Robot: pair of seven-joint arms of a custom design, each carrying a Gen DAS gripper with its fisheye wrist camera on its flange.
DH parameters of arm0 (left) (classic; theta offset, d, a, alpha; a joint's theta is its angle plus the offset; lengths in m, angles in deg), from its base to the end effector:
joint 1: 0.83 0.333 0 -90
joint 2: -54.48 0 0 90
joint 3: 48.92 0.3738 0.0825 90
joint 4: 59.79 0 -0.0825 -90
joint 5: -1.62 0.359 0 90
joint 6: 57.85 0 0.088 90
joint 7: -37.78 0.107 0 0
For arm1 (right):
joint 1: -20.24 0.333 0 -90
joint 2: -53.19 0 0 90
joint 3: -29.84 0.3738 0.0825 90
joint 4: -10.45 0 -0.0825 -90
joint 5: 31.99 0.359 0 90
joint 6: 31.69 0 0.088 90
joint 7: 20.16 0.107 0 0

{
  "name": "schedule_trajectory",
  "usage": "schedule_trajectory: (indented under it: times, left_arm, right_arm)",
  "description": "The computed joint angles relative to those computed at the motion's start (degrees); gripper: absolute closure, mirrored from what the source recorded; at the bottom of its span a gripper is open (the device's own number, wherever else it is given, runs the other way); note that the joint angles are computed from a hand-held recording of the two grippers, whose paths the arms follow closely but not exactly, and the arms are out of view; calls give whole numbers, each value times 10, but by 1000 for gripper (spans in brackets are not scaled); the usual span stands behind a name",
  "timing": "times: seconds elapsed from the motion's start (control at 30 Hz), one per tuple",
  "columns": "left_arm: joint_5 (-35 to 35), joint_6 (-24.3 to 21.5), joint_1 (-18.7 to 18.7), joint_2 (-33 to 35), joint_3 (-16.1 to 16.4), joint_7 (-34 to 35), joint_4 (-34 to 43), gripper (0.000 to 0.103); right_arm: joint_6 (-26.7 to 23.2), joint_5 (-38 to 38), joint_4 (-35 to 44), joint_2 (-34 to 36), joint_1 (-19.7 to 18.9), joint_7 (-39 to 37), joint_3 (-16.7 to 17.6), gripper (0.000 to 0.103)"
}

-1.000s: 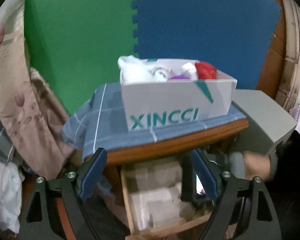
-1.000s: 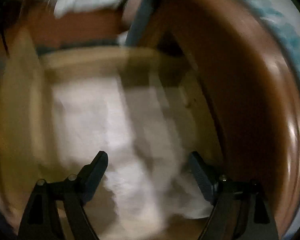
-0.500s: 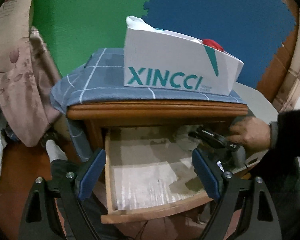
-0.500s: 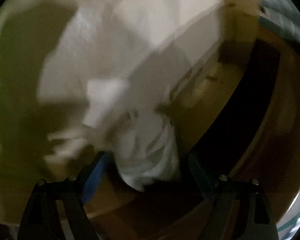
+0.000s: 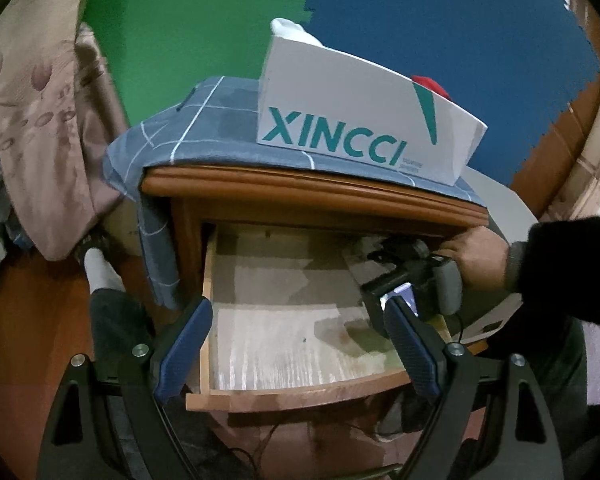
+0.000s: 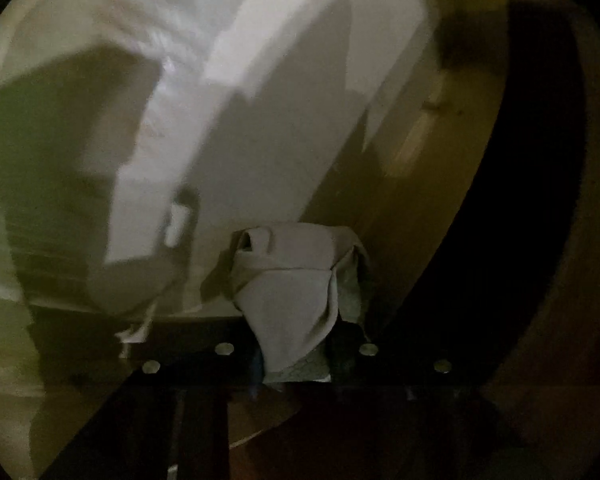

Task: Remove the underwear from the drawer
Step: 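Reach the right tool into the drawer and grasp the beige underwear, then lift the beige underwear out of the drawer with the right tool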

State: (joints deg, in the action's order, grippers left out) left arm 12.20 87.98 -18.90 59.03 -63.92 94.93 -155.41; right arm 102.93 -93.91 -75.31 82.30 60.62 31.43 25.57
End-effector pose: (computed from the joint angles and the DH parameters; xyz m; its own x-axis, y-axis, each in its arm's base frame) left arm 0.5201 -0.3317 0.7065 -0.1989 -0.9481 0.2482 -0.7324 -0.0244 -0.6804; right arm 0.5951 0.4336 0.4805 0.6006 0.4954 0.6275 0.1445 -0.8392 0.5242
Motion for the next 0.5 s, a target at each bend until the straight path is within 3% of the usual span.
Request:
schedule_trajectory:
  times: [0.27, 0.43, 0.5]
  left_arm:
    - [33, 0, -4, -6, 2, -38, 1, 18]
    - [55, 6, -4, -15, 4, -69, -8, 18]
    - [62, 8, -4, -18, 4, -86, -12, 18]
  right_arm:
    - [-75, 208, 51, -43, -5, 31, 51, 79]
    - [-101, 353, 90, -85, -28, 123, 67, 79]
    - [-144, 406, 152, -74, -32, 166, 72, 79]
